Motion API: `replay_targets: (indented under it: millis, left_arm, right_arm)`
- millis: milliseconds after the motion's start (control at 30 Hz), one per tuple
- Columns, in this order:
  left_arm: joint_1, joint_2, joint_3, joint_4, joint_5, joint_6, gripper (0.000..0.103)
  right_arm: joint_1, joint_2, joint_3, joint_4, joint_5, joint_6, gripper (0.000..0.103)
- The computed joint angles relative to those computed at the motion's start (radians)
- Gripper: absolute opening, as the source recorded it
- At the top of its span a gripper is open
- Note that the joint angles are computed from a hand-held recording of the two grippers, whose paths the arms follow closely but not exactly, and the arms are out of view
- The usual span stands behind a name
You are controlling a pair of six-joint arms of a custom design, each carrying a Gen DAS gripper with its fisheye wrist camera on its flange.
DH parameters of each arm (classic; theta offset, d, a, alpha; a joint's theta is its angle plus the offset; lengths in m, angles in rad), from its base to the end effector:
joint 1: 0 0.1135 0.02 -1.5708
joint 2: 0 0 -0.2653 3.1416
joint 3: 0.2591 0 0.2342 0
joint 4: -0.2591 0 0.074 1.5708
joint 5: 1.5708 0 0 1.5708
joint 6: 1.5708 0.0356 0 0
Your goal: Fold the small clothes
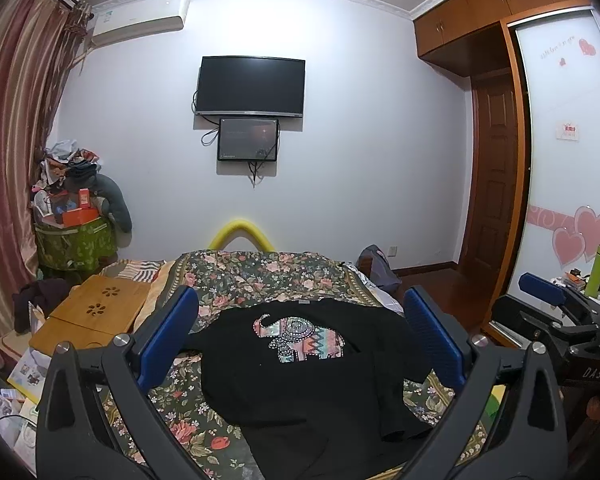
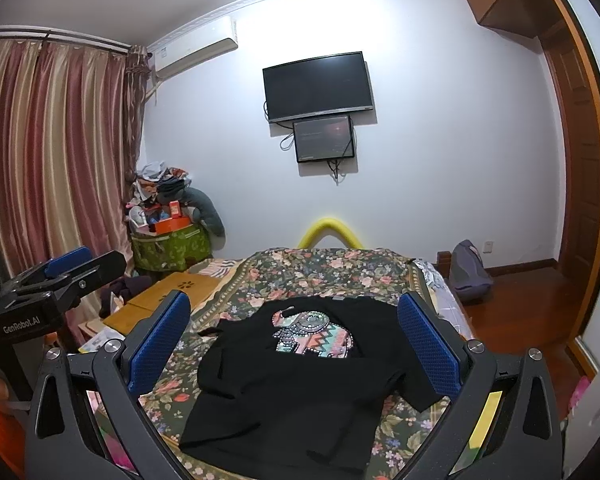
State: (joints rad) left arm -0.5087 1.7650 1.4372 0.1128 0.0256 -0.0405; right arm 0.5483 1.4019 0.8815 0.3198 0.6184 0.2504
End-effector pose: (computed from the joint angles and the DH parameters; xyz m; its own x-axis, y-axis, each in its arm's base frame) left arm 0.3593 -0.2014 0.3344 -0.2068 0.0690 -0.9760 0.5008 0.8644 -0.0450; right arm 0.2690 0.1401 0.2940 -0.1498 0.1451 -0.9780 0.1004 0.9863 0.1309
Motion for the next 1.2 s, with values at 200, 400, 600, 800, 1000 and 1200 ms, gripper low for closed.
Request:
replay_targets:
  millis: [200, 400, 600, 800, 1000, 1200]
  left_arm:
    - [-0.003, 0.0, 0.003, -0.005, -0.007, 0.003, 0.103]
    - [0.002, 0.003, 0.016, -0.017, 0.0, -0.001, 0.103]
    - [0.003, 0.005, 0.022, -0.02, -0.003, -0.002, 0.103]
    - [0.004, 0.005, 0.011, -0.005, -0.004, -0.01, 0.103]
    - [0.0, 0.006, 0.013, -0.007, -0.006, -0.01, 0.103]
    - [0.001, 0.003, 0.01, -0.004, -0.006, -0.001, 0.103]
  right_arm:
    - [-0.004, 0.0, 0.002, -0.003, -0.004, 0.001, 0.103]
    - [-0.007, -0.006, 0.003, -0.006, -0.006, -0.001, 0.103]
    - [-0.007, -0.012, -0.001, -0.005, -0.006, -0.005, 0.103]
    - [-0.009, -0.011, 0.002, -0.009, -0.002, -0.003, 0.103]
    - [-0.01, -0.009, 0.0, -0.01, -0.003, 0.005, 0.103]
    - [-0.004, -0.008, -0.006, -0.003, 0.006, 0.004, 0.103]
